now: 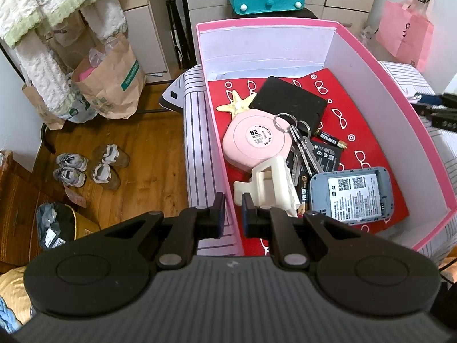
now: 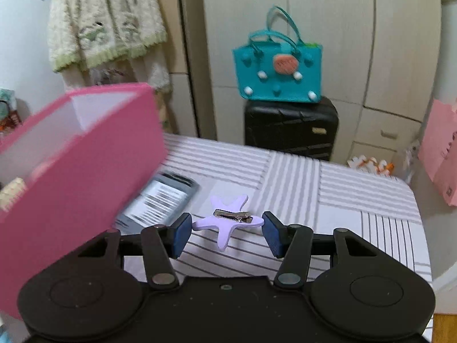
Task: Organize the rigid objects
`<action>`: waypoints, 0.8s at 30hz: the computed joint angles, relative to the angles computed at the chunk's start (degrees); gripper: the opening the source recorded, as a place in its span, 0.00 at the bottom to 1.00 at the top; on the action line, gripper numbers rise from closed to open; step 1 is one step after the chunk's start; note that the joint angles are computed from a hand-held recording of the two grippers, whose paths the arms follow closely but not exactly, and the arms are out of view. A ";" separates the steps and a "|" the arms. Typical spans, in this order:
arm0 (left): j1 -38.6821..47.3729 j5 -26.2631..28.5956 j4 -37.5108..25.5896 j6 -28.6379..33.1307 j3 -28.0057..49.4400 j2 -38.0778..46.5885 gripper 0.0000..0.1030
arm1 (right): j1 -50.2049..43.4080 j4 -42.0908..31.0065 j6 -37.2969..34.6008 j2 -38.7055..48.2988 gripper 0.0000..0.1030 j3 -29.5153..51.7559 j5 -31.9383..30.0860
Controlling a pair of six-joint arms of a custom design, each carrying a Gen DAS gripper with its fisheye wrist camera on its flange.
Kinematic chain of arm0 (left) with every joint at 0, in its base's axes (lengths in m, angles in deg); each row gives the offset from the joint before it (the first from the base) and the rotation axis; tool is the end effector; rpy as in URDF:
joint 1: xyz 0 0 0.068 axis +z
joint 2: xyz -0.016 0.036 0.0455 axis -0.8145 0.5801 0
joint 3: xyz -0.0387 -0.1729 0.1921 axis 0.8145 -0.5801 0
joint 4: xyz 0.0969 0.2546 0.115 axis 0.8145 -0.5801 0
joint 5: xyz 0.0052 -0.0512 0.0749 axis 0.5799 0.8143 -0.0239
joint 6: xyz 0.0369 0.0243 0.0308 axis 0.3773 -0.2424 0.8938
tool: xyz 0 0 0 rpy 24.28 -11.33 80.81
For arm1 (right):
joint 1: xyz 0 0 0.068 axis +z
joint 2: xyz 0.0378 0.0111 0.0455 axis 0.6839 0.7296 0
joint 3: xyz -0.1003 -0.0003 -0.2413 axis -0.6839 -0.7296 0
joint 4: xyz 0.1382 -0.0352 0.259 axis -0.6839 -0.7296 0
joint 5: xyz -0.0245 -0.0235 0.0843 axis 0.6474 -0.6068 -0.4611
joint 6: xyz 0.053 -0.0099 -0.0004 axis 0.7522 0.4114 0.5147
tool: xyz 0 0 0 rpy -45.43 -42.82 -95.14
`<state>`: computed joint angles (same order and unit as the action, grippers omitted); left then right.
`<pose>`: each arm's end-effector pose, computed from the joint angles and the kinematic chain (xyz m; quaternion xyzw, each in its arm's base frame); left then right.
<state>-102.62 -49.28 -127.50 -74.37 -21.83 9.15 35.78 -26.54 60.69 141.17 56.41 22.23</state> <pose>0.1514 -0.1482 0.1918 -0.0112 0.9659 0.0078 0.2585 0.2637 -0.0148 0.1683 -0.2293 0.8748 0.1583 0.3964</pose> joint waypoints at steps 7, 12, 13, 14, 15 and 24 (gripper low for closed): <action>-0.39 -0.64 -0.53 1.71 0.60 0.88 0.08 | 0.71 -13.96 -3.67 -11.92 0.58 3.54 -9.07; -0.29 -0.58 -0.42 2.73 0.56 0.84 0.08 | 4.50 -19.93 -5.32 -16.05 0.57 6.61 -12.85; -0.28 -0.58 -0.39 2.83 0.48 0.74 0.08 | 5.61 -20.93 -5.63 -16.12 0.55 7.40 -13.41; -0.20 -0.51 -0.33 2.93 0.40 0.62 0.09 | 6.74 -21.47 -5.72 -15.91 0.55 8.01 -13.64; -0.16 -0.43 -0.25 2.91 0.33 0.50 0.09 | 8.09 -21.88 -5.63 -15.55 0.55 8.71 -13.56; -0.25 -0.43 0.75 2.31 -0.84 -0.80 0.09 | 16.11 -18.13 -2.60 -8.16 0.31 11.78 -8.26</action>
